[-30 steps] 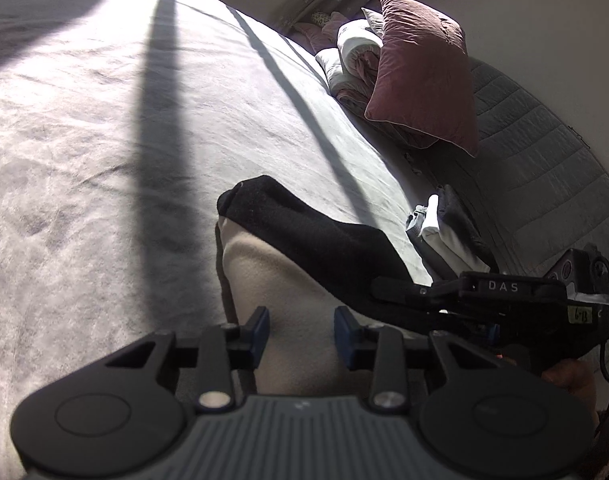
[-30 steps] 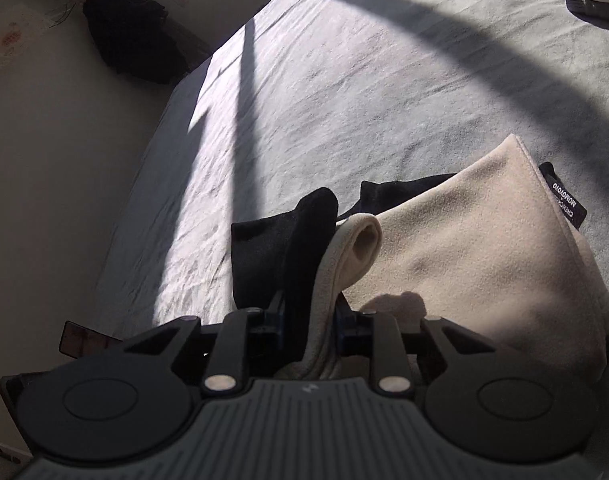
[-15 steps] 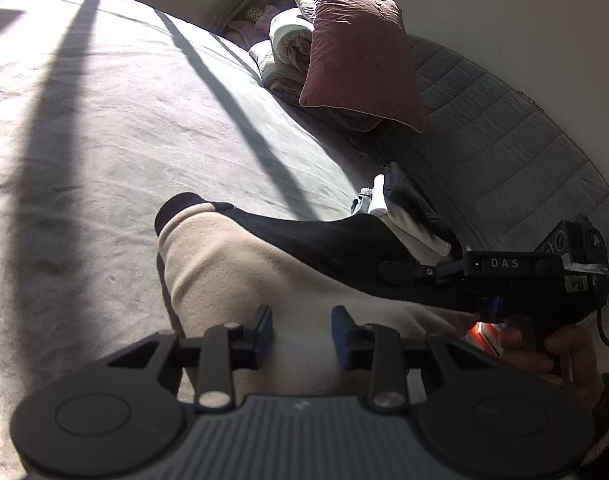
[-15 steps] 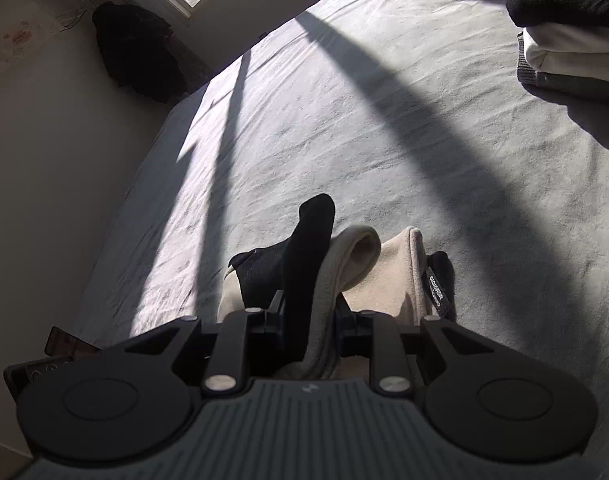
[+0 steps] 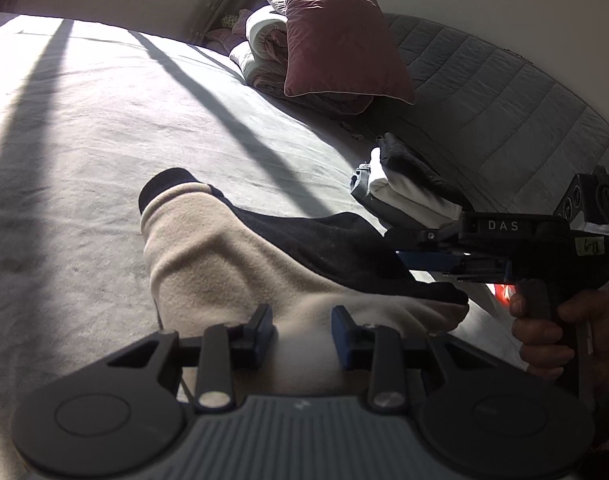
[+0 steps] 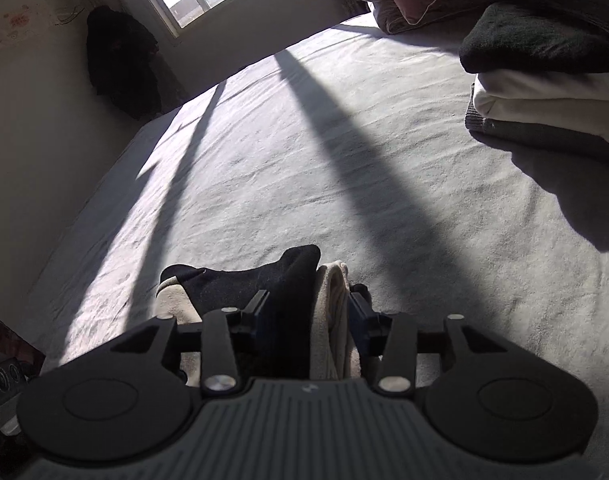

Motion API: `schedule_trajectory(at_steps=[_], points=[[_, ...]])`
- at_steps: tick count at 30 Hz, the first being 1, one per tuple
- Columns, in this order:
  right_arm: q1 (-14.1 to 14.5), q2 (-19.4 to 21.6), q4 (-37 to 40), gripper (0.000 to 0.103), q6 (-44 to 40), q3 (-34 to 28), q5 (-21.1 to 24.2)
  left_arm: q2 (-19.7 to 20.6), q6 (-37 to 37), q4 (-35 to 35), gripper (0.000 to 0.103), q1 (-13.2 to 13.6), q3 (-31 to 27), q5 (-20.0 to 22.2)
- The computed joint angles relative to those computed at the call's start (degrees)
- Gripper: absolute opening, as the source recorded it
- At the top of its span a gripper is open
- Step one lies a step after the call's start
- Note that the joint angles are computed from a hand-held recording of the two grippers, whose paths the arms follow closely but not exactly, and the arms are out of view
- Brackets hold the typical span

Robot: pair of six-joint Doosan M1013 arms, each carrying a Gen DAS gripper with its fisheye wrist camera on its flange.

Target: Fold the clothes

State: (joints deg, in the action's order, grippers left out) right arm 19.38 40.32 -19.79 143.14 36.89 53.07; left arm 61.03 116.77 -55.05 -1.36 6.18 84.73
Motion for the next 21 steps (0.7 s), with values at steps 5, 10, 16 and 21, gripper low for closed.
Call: schedule_trajectory(at_steps=[5,10,16,21], points=[[1.91,0.94,-6.21,0.048,-6.91,-1.02,-2.71,-4.5,4.74,-0.66,0.032,-0.04,9.46,-4.25],[3.07,2.91,-9.67,0.048,-11.78,-2.18,-1.29,-6.34,8.04,-1.8,0.033,0.07,13.67,-6.31],[3.77,2.25,-18.14,0.055,-9.4,3.4,-0.42,-5.63,8.34,-4.5,0.034,0.57,13.49,-5.29],[1.43,-1.01,-11.69,0.067,4.85,9.98,-8.15,-5.94,8.79,-5.36,0.034,0.76,13.94,-5.39]])
